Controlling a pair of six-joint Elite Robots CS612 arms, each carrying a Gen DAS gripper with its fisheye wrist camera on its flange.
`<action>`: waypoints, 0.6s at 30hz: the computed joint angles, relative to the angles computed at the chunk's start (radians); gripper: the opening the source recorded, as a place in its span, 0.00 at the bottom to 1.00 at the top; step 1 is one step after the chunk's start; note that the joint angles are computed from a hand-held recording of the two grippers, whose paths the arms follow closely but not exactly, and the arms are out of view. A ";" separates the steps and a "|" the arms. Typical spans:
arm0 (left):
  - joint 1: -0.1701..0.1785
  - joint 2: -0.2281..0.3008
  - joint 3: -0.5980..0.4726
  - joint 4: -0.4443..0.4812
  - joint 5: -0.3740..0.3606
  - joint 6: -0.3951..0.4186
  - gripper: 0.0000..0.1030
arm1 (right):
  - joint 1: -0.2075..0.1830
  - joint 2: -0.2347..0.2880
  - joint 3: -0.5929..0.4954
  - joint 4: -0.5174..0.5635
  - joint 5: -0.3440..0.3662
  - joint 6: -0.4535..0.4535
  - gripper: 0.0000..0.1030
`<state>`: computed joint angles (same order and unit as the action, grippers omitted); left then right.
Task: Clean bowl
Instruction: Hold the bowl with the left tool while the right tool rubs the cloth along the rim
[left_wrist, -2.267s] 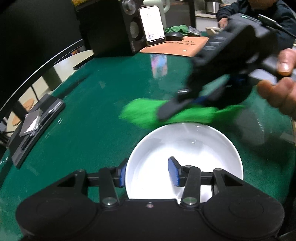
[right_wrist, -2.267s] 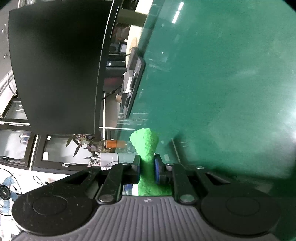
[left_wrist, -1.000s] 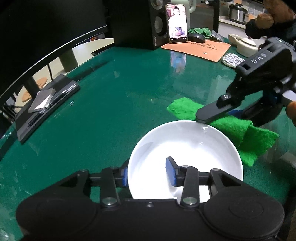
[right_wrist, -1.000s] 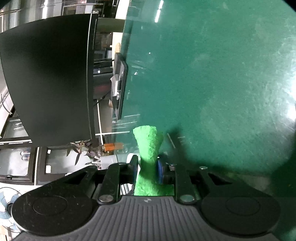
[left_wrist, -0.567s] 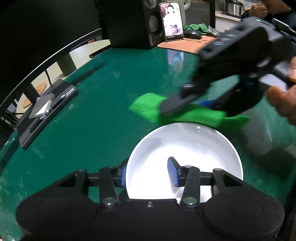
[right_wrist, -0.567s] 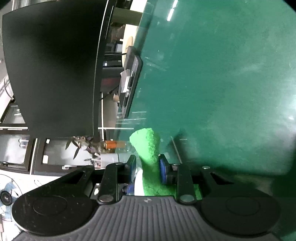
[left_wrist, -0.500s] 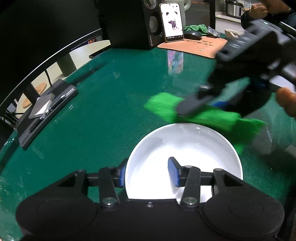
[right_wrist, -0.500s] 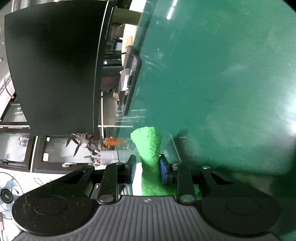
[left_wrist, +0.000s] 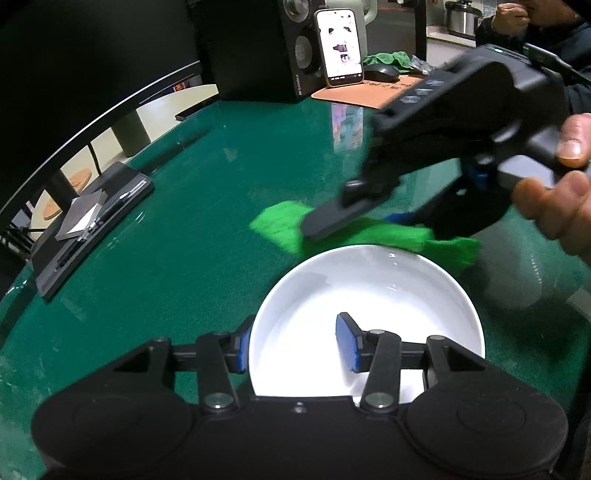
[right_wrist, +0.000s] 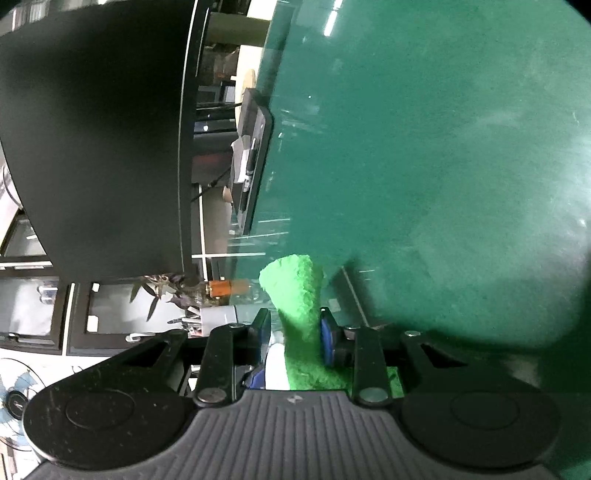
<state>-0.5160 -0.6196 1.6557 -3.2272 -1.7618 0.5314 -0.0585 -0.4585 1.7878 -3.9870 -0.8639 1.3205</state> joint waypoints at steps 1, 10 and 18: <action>0.002 0.001 -0.001 0.000 -0.006 -0.002 0.44 | -0.004 -0.005 0.017 0.000 0.008 -0.003 0.28; 0.000 0.004 -0.002 -0.008 -0.009 -0.006 0.45 | 0.013 -0.005 -0.016 0.053 -0.020 -0.018 0.34; 0.002 0.005 -0.004 -0.007 -0.024 -0.002 0.46 | -0.007 -0.010 0.012 0.012 0.018 -0.012 0.34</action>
